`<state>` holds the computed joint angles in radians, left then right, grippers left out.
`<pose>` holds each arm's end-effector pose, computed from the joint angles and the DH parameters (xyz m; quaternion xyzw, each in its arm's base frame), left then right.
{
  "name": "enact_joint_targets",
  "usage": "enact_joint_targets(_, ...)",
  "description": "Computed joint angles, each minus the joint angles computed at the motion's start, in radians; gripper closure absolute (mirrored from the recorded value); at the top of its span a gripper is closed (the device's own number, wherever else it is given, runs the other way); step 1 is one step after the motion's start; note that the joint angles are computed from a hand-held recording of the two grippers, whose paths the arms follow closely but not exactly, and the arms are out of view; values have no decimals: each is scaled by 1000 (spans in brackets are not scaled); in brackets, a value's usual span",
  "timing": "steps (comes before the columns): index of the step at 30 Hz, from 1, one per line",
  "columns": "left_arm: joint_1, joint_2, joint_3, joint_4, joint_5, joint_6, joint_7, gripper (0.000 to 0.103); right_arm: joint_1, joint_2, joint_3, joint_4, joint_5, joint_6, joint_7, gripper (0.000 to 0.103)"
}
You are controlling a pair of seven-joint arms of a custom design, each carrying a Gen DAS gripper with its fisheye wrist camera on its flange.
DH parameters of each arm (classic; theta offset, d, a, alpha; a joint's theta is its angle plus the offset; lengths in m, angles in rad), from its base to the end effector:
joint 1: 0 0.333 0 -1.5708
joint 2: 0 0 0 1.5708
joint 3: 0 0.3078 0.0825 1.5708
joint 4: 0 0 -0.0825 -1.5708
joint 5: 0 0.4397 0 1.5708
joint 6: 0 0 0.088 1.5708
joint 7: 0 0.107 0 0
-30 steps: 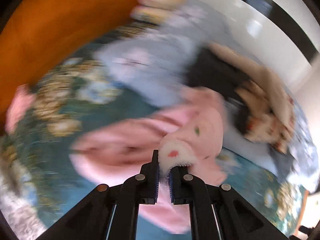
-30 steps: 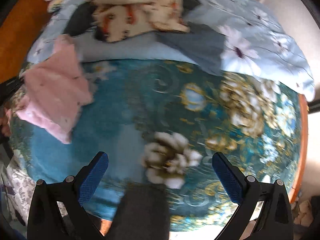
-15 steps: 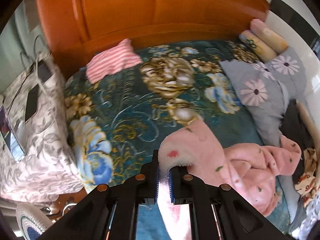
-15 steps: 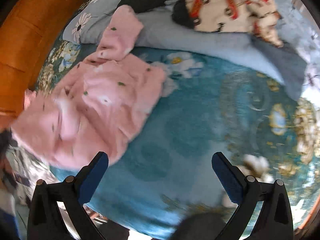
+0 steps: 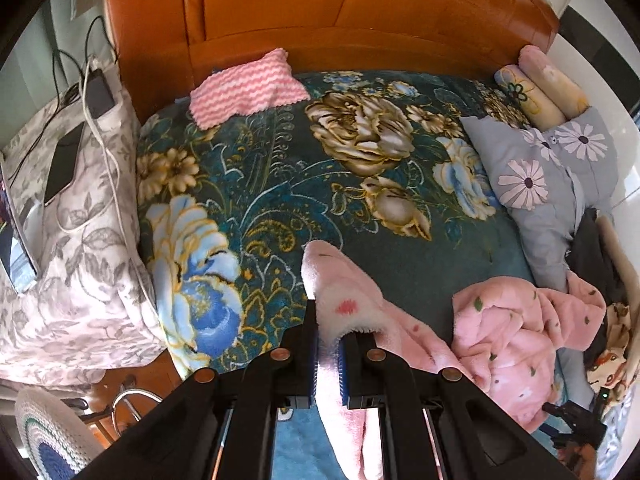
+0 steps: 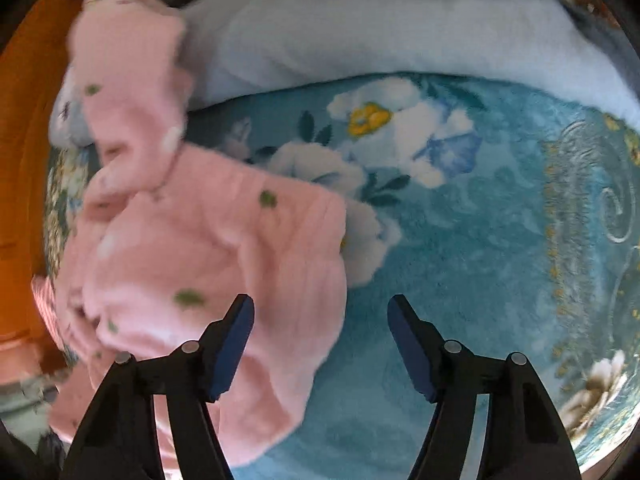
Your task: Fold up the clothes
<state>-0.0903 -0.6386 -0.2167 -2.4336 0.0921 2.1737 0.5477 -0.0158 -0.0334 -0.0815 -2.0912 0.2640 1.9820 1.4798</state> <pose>0.4316 -0.1412 0.5389 -0.8857 0.4144 -0.1643 0.1294 0.5789 -0.0402 0.3991 -0.6576 0.7428 0.1055 0.0684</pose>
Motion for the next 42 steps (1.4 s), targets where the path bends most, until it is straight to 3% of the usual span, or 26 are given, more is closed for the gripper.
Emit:
enact_joint_targets(5, -8, -11, 11, -5, -10, -19, 30, 95, 0, 29, 2, 1, 48, 1, 40, 51)
enact_joint_targets(7, -9, -15, 12, -3, -15, -24, 38, 95, 1, 28, 4, 0, 80, -6, 50, 74)
enact_joint_targets(10, -14, -14, 12, 16, -21, -28, 53, 95, 8, 20, 10, 10, 75, -31, 87, 94)
enact_joint_targets(14, -29, 11, 13, 73, -37, -16, 88, 95, 8, -35, 6, 12, 35, -23, 124, 96)
enact_joint_targets(20, -86, 118, 8, 215, -91, 72, 200, 95, -45, -149, -49, 21, 6, -25, 98, 98)
enact_joint_targets(25, -149, 291, -7, 396, -153, 159, 326, 95, -138, -250, -112, 22, -59, -28, 96, 98)
enact_joint_targets(31, -209, 536, -45, 662, -210, 242, 435, 95, -301, -323, -215, 100, -156, -32, 106, 98)
enact_joint_targets(35, -233, 586, -55, 697, -267, 327, 465, 95, -379, -369, -270, 159, -155, 26, 81, 98)
enact_joint_targets(38, -245, 595, -64, 673, -244, 240, 436, 95, -428, -457, -300, 100, -157, 91, 54, 98)
enact_joint_targets(42, -250, 555, -58, 562, -296, 84, 389, 95, -517, -517, -293, -43, -268, -25, 74, 98)
